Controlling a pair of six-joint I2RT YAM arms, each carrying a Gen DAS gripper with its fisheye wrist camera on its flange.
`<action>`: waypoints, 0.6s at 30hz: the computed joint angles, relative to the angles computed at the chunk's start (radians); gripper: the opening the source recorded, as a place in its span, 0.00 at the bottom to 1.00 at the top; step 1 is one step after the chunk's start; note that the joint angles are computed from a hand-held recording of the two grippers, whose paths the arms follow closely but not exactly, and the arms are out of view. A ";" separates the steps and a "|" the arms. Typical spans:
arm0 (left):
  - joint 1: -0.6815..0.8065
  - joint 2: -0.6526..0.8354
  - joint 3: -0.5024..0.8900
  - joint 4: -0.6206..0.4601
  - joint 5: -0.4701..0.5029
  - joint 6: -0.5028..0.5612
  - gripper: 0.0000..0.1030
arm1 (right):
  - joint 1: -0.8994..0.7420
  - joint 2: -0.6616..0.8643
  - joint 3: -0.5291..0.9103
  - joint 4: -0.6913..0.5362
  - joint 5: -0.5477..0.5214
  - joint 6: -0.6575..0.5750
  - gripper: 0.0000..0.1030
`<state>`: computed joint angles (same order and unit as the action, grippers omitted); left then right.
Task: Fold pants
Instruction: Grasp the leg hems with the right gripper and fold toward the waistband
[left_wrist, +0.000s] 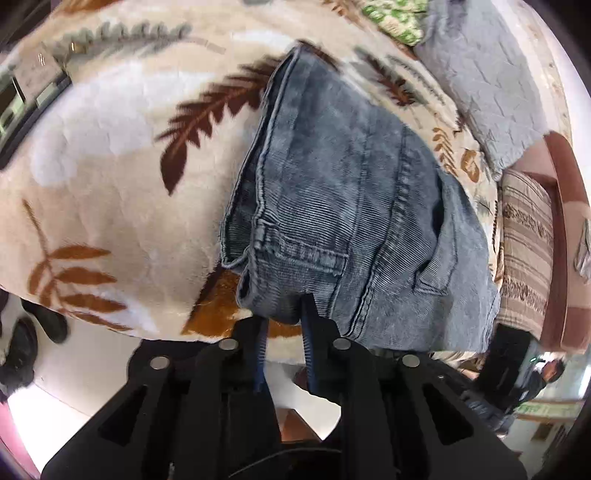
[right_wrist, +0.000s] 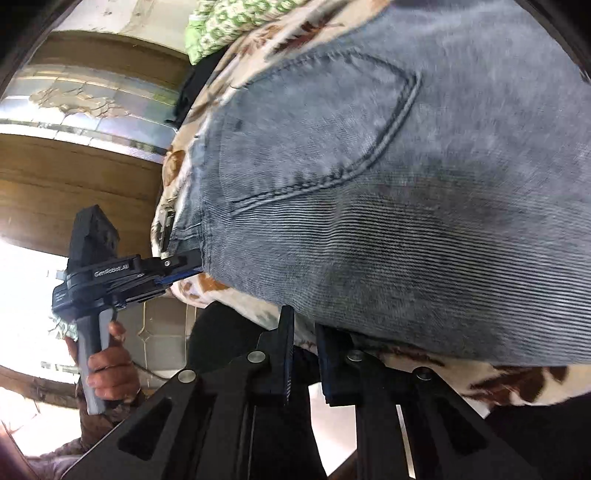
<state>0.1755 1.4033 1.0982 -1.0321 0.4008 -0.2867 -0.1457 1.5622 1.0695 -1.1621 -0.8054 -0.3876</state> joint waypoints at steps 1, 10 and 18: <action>-0.005 -0.017 0.001 -0.004 -0.002 0.006 0.19 | -0.038 -0.005 0.025 -0.041 0.001 -0.052 0.22; -0.102 -0.045 0.013 0.025 0.055 -0.007 0.60 | -0.624 0.279 0.595 0.042 0.192 -0.076 0.48; -0.138 0.041 0.046 0.023 0.033 -0.114 0.62 | -0.694 0.735 1.150 -0.003 0.323 0.093 0.51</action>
<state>0.0377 1.4439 1.1441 -1.0088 0.4340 -0.4010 -0.8396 2.2972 2.2193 -1.1650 -0.4826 -0.2946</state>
